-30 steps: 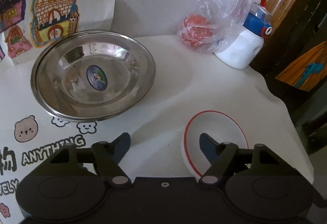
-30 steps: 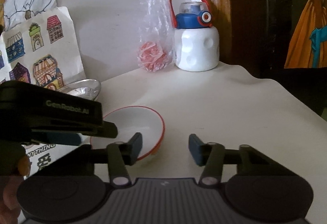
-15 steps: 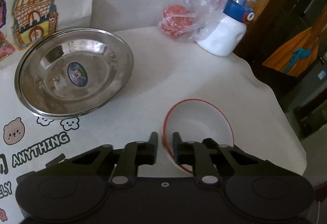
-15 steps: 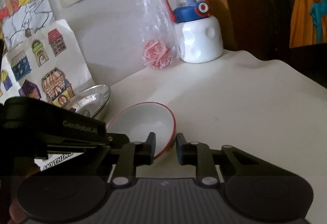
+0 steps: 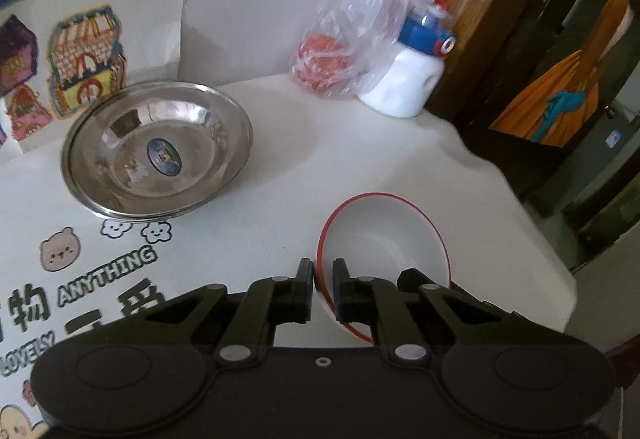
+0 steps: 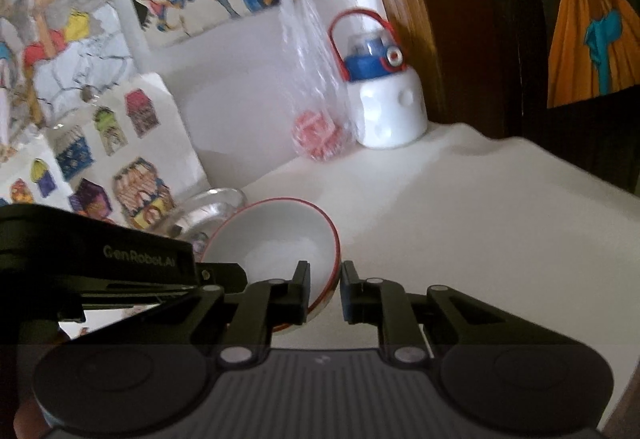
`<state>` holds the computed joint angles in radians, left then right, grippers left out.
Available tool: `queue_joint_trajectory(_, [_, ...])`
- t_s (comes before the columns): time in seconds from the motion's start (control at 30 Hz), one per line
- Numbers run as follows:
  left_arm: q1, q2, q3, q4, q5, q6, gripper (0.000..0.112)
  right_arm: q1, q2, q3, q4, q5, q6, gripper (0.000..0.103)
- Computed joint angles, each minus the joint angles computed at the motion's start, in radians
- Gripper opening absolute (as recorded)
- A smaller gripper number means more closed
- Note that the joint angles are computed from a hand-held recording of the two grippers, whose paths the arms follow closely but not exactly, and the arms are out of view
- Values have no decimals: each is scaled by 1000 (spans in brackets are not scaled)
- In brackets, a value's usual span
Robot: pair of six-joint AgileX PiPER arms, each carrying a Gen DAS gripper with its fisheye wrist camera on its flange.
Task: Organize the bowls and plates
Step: 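Lift the small white bowl with both grippers and carry it over the stacked bowls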
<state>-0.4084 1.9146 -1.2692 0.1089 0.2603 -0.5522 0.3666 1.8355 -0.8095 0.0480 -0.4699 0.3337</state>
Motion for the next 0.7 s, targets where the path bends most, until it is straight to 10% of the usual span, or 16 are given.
queue_joint_trajectory(0.4, [4, -411, 335, 84, -48, -80, 10, 309, -264, 167, 574, -43, -499, 18])
queue_joint_trajectory(0.7, [136, -765, 578, -259, 9, 306, 10, 621, -314, 178, 975, -145, -796, 19])
